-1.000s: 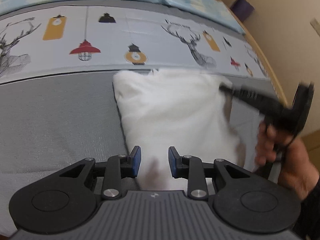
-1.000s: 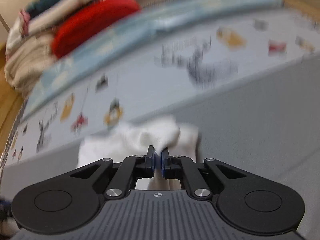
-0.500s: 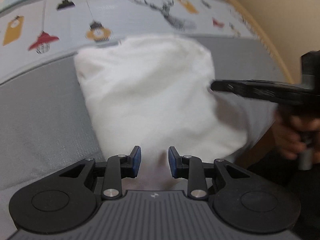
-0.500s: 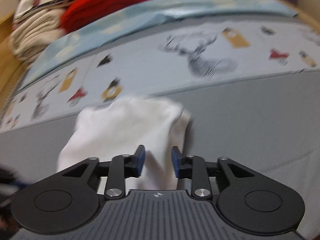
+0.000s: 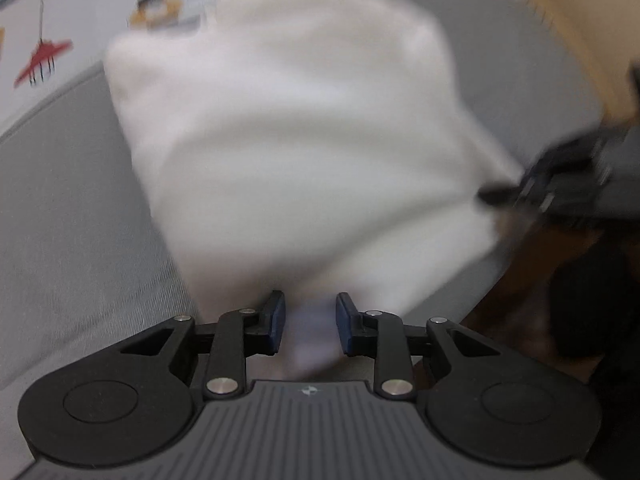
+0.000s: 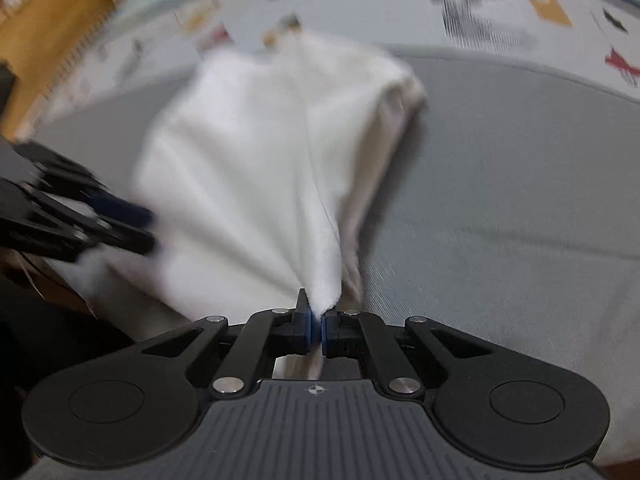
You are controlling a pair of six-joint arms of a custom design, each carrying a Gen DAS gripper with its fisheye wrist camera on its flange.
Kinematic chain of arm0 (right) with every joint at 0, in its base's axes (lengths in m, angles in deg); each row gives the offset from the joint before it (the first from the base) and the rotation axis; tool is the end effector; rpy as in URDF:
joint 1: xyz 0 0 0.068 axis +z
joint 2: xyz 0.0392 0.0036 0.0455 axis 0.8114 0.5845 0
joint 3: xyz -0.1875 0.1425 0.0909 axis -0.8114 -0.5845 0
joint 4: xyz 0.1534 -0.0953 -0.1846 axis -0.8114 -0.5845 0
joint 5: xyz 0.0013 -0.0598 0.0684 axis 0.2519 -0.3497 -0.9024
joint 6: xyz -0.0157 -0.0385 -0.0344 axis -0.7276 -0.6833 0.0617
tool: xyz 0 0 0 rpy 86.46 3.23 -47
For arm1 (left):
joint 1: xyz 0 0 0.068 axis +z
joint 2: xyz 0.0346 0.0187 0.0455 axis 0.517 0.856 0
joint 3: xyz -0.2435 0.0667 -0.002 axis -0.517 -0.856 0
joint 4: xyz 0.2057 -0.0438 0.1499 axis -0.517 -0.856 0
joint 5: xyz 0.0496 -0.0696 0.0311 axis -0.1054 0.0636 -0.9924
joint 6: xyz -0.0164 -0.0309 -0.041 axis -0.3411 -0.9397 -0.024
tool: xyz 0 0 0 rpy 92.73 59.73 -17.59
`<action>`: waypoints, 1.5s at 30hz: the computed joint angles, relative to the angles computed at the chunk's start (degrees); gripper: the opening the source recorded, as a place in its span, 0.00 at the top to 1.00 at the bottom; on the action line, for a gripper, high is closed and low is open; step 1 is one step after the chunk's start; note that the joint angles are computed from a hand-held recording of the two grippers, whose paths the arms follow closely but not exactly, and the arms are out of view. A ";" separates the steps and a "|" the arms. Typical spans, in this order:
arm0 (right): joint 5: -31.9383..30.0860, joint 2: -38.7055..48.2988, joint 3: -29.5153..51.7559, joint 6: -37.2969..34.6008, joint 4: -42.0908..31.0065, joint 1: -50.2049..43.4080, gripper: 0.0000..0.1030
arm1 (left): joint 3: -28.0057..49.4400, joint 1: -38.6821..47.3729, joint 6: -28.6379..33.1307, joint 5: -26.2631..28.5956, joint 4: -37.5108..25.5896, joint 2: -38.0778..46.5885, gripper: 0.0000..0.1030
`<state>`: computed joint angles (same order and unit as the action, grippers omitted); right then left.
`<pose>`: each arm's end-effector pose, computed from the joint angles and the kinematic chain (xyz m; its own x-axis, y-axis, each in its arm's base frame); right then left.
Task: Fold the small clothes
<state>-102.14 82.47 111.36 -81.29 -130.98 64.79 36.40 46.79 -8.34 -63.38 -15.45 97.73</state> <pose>0.3328 0.0746 0.1633 -0.8142 -0.4752 -0.3335 -0.5607 0.7926 0.2396 0.2810 0.0690 0.1443 -0.9510 0.2164 -0.2208 0.2576 0.9495 -0.1790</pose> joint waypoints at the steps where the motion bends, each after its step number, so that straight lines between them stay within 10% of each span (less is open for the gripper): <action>1: 1.54 0.90 0.49 -0.14 -0.51 0.62 0.94 | -0.91 -0.35 1.56 -0.74 0.56 -0.28 0.71; 5: -2.27 1.08 2.56 2.90 0.69 -1.02 0.81 | 1.75 3.19 2.11 3.49 -1.65 0.14 0.70; 8: -5.80 -1.47 -0.80 12.21 10.87 -3.32 0.50 | 4.45 6.82 0.35 7.26 -2.48 0.56 0.69; 17: -0.44 2.69 0.59 31.82 27.78 0.10 0.49 | 6.33 9.08 -5.35 8.14 2.14 -0.22 0.39; 20: 1.11 5.91 3.08 36.12 27.79 1.51 0.62 | 5.36 9.43 -6.61 8.49 5.17 -1.22 0.38; 21: 0.86 6.25 3.31 37.01 28.33 1.84 0.97 | 4.48 9.73 -6.73 8.96 6.37 -2.29 0.38; 24: 6.88 4.84 0.74 39.10 36.08 4.35 0.96 | 2.82 10.26 -6.95 10.62 9.90 -4.21 0.38; 29: 14.72 12.55 10.02 39.13 24.05 6.06 0.93 | 3.87 9.07 -9.26 11.20 10.61 -3.71 0.38; 34: 21.66 7.36 4.90 33.31 28.89 8.06 0.65 | 5.03 7.88 -10.70 12.18 10.30 -2.28 0.38; 39: 7.14 -0.55 -2.57 31.23 33.49 3.34 0.47 | 5.46 8.33 -18.69 10.04 14.23 0.51 0.23; 42: -3.13 4.47 4.08 29.01 19.95 -0.16 0.36 | 6.59 9.38 -23.47 9.90 15.95 3.65 0.23; 45: 0.47 9.58 9.77 25.71 10.32 -0.44 0.33 | 8.72 10.66 -28.54 10.48 15.97 9.20 0.23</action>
